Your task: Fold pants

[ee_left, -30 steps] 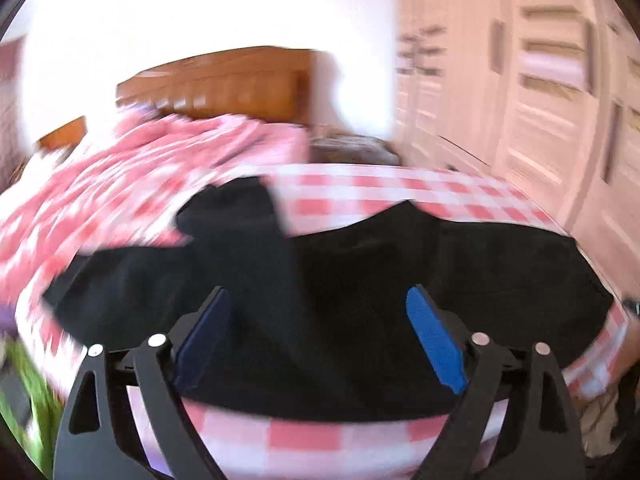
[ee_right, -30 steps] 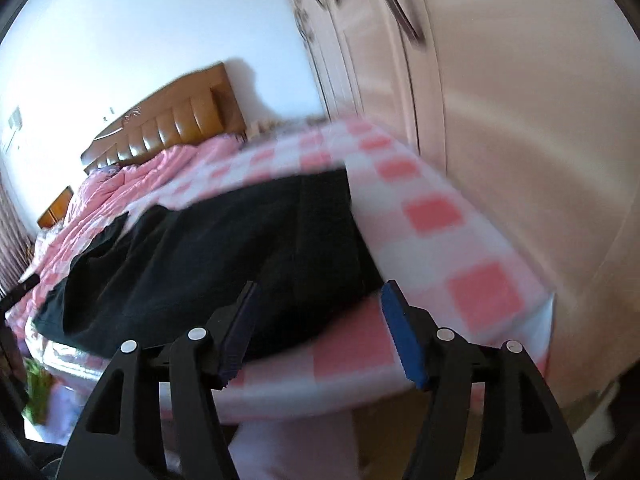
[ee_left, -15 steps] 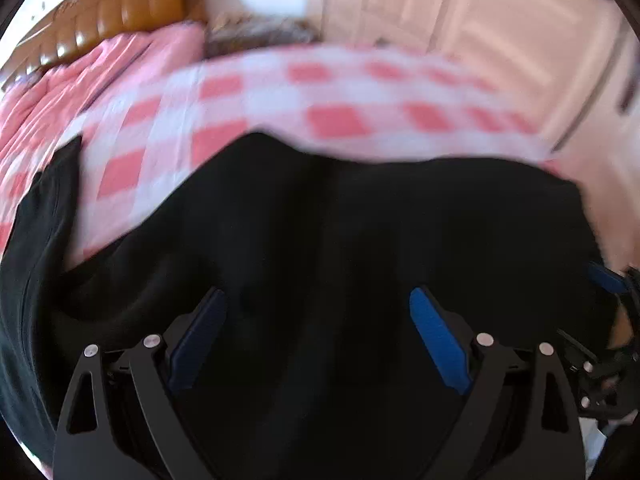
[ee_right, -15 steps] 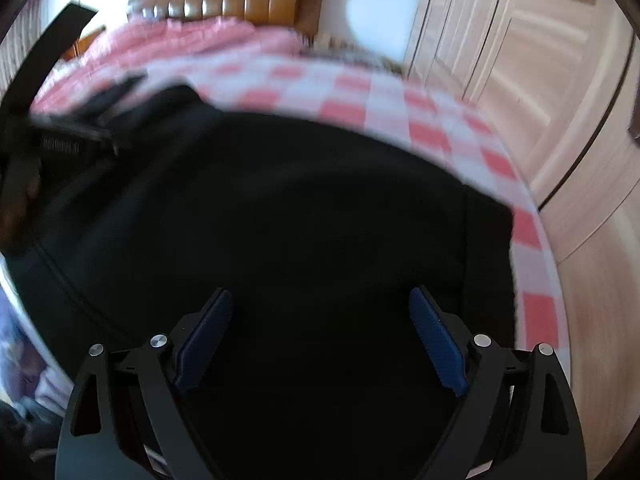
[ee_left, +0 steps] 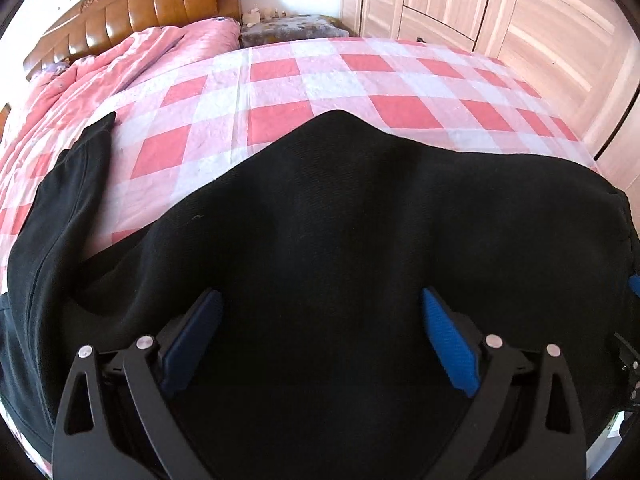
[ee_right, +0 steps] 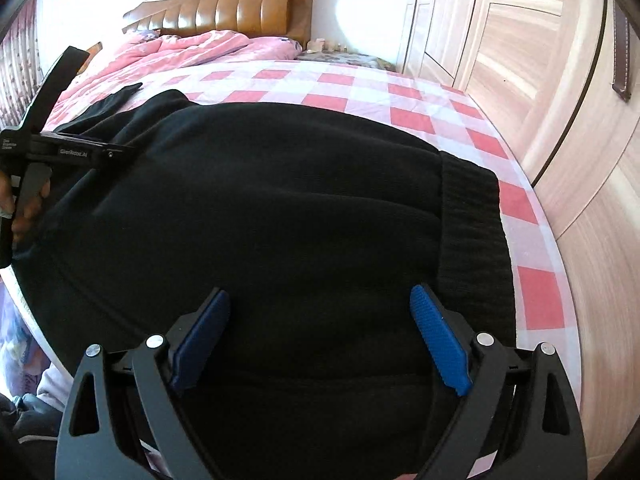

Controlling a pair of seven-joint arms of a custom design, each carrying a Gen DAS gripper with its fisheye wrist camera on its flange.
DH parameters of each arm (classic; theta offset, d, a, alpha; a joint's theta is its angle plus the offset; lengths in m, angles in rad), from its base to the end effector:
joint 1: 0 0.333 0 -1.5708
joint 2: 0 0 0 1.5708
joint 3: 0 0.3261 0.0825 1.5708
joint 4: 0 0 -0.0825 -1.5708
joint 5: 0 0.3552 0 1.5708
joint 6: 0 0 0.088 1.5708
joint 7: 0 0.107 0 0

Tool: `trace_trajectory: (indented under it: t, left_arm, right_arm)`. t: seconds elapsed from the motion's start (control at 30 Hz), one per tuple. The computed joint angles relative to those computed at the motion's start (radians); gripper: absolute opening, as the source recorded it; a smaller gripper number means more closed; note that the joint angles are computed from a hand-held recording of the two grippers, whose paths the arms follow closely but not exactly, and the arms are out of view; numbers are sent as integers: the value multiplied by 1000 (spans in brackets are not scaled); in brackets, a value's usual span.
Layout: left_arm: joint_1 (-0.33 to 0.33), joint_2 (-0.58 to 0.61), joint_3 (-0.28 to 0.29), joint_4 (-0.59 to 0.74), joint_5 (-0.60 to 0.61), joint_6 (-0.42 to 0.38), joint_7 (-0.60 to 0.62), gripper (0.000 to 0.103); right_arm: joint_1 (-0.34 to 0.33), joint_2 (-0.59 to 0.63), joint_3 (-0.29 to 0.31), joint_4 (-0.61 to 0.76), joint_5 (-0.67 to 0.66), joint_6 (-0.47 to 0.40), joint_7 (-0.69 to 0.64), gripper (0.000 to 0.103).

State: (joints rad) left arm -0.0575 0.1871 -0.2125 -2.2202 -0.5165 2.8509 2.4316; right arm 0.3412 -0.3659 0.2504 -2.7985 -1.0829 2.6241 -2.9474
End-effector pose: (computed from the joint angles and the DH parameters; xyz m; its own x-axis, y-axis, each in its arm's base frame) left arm 0.5486 -0.1208 0.3674 -0.6062 -0.7952 -0.0115 -0.6885 0.5320 -0.4928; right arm 0.2829 0.2102 0.3491 -0.2690 -0.9610 0.0638 -0.7565 0.1698 -0.6316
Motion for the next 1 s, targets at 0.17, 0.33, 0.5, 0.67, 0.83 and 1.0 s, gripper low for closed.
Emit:
trace_trajectory:
  t: [0.17, 0.33, 0.5, 0.67, 0.83, 1.0]
  left_arm:
    - [70, -81, -27, 16, -298, -79, 261, 101]
    - [2, 59, 130, 218, 62, -23, -104, 101]
    - [3, 266, 213, 527, 293, -221, -366, 98]
    - [7, 390, 199, 686, 429, -307, -440, 81]
    - [35, 440, 177, 741, 464, -313, -486, 48]
    - [126, 379, 104, 645, 382, -199, -391, 8]
  right_arm:
    - [18, -7, 23, 17, 23, -55, 11, 88]
    - [17, -48, 46, 41, -39, -78, 100, 88]
    - [-1, 25, 26, 131, -159, -24, 132, 88]
    - [3, 166, -18, 248, -252, 34, 136, 88]
    - [29, 215, -50, 300, -308, 66, 145, 88]
    - [38, 224, -65, 307, -332, 78, 179, 88]
